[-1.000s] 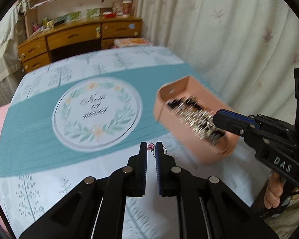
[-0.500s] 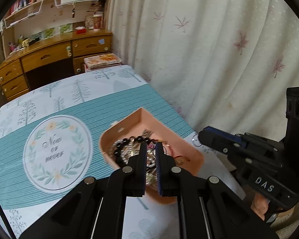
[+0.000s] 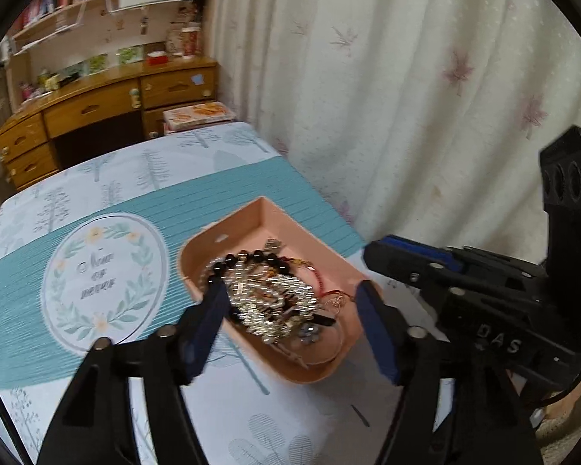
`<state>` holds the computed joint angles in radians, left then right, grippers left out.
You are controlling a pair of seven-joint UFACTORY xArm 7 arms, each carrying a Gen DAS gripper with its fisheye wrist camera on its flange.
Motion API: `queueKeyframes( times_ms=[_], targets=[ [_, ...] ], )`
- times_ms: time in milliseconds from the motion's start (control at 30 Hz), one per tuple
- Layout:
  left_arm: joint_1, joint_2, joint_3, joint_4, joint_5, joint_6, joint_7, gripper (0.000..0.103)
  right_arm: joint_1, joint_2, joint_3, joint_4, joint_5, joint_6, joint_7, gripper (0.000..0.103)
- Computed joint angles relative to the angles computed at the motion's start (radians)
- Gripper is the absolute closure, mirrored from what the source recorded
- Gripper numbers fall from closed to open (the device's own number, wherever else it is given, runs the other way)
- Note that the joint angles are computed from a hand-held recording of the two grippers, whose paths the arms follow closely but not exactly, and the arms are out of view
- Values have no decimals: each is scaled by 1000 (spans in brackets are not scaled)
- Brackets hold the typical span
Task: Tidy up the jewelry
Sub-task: 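Open both tools over the box and lift them away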
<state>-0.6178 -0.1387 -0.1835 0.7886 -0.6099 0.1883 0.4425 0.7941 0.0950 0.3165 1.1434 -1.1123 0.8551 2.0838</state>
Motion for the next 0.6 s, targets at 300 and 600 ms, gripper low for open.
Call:
queueKeyframes(
  times_ms=[300,600],
  targets=[
    [78,-99,-8,-112,216,-47,-276,1,22,36,1,45,-10,6,-14,73],
    [254,-250,-123,-238,510,-32,-625,1,83,109,-23,134,4,6,-72,73]
  ],
)
